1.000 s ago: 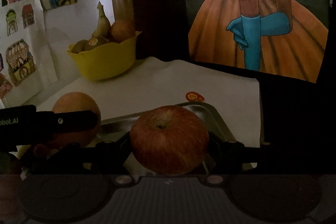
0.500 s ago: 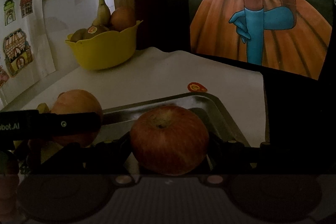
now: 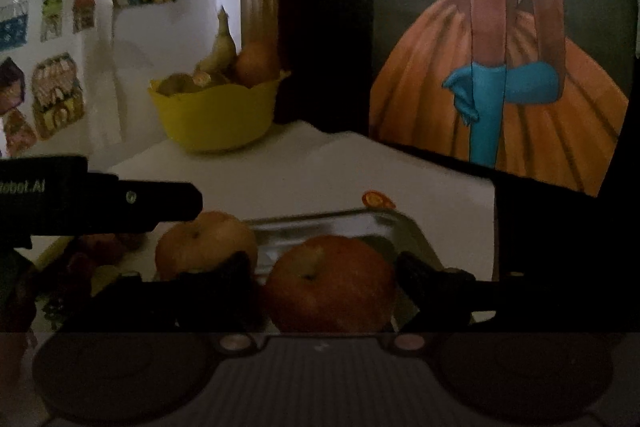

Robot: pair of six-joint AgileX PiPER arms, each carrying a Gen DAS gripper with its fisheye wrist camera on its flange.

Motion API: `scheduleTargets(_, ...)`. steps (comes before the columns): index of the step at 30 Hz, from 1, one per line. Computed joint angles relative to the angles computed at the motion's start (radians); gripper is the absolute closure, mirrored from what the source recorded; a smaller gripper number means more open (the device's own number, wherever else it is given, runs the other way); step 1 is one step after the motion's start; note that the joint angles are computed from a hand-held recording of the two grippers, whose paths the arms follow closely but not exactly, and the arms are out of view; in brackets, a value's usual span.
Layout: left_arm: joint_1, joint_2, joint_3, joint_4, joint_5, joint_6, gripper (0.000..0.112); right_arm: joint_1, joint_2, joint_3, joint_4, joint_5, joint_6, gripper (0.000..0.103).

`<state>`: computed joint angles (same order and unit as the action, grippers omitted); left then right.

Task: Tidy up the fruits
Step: 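Lower the apple onto the metal tray and open the right tool while the left tool does likewise, then withdraw both tools from the tray toward the yellow bananas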

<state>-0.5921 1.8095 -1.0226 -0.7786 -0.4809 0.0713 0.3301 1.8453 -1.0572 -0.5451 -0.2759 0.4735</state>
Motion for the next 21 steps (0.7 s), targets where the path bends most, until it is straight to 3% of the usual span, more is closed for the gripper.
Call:
scheduleTargets(4,-0.053,-0.065,0.069,-0.069,-0.132,0.075,0.01,0.019,-0.076,0.117,0.266,-0.113,-0.273,0.004)
scheduleTargets(13,-0.218,-0.277,0.278,-0.311,-0.392,0.31,0.01,0.167,-0.329,0.42,0.748,-0.379,-0.675,0.0)
scheduleTargets(21,-0.398,-0.53,0.48,-0.584,-0.58,0.516,0.01,0.389,-0.564,0.594,1.08,-0.395,-0.932,0.0)
